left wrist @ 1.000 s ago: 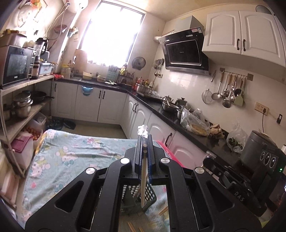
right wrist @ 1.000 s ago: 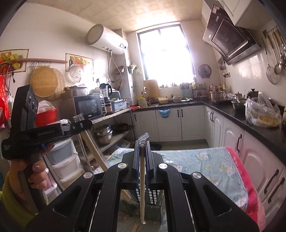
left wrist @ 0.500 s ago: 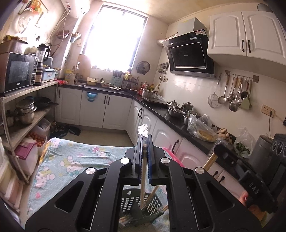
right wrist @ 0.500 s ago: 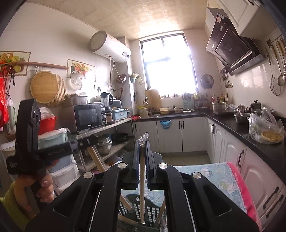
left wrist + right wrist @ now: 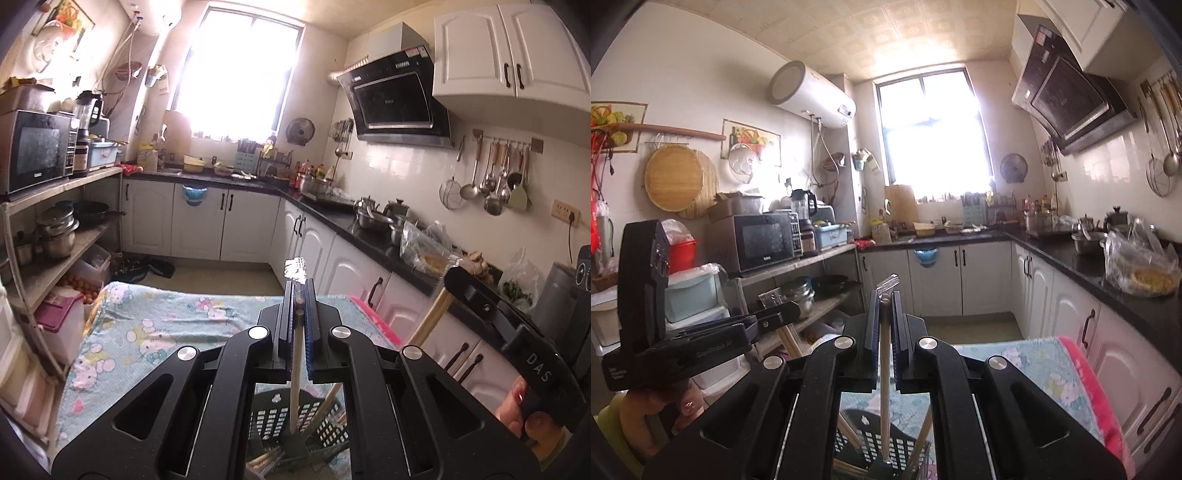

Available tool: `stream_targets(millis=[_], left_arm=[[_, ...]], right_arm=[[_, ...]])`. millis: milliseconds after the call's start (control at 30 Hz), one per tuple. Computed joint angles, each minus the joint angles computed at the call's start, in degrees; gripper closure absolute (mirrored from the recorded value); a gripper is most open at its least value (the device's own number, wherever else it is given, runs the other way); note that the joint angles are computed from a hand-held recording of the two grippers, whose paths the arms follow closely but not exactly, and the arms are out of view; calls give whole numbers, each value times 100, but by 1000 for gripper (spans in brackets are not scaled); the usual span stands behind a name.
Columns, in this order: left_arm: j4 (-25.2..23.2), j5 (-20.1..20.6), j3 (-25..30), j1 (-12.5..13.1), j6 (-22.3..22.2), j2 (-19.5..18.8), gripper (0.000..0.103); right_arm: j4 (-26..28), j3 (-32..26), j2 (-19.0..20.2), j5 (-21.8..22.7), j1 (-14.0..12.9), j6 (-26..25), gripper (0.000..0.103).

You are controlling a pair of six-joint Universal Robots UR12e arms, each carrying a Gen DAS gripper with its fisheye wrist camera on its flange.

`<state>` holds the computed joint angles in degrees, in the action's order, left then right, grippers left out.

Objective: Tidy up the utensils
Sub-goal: 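Raise the held chopsticks upright and carry both tools over the caddy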

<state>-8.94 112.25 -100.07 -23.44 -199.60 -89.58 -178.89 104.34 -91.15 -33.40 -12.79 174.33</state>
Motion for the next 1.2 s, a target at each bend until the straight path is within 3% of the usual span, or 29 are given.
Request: stream_targets(millis=[233,733,1200], left_arm=[[-99,113,-95,-51,70,-83,101],[-234,-28,-284,-31,-265,-115,101],[-465,-268,-425,-18,-518,-11,101]], right_arm=[[80,188,37,-274,46,23,97],[-88,533,13,-661,47,153,97],[510,676,-102,-660,-46,-27,96]])
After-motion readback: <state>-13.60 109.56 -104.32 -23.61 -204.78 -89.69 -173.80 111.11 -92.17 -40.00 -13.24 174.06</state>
